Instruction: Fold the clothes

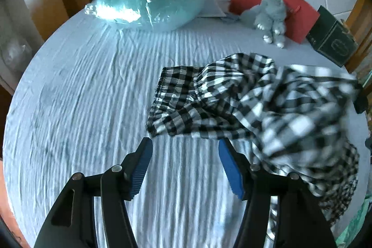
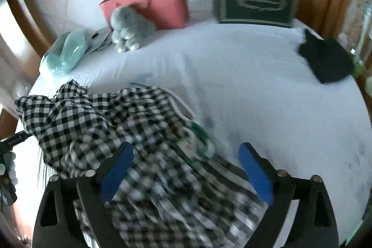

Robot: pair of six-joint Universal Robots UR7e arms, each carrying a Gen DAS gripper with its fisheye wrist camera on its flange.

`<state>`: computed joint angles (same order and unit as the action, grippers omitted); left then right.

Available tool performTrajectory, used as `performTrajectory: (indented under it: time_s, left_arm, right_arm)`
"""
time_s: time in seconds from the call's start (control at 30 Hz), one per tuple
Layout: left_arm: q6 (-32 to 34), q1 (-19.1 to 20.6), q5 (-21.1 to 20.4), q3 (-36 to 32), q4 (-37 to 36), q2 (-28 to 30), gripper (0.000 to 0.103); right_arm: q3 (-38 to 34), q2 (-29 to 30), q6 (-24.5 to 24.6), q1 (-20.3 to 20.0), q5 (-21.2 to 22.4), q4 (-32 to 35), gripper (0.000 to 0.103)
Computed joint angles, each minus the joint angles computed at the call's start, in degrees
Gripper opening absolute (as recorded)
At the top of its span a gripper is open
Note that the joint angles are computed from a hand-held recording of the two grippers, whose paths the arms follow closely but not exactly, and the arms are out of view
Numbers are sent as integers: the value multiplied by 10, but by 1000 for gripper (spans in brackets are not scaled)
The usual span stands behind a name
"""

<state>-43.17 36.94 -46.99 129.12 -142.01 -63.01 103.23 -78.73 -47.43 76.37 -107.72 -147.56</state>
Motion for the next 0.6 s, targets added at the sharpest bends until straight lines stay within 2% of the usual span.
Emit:
performTrajectory:
  time_s: [0.1,0.2,0.3,0.5,0.6]
  left_arm:
    - [24,22,5,-8,-23,20,60]
    - [60,38,11,-15,-61,34,60]
    - [100,63,21,-39,-72,56,60]
    - [133,91,17,-65,-98,98,60]
    - [142,84,39,-62,-119,113,59]
  right_arm:
    - [-7,34,-11,16,-15,-18,94]
    - [-14,66,-17,29,-26,-39,102]
    - [-17,98,-33,38,-47,-73,102]
    - [-48,152,-34,45,-69,-70,102]
    - [-65,173,-30,47,-85,-55,102]
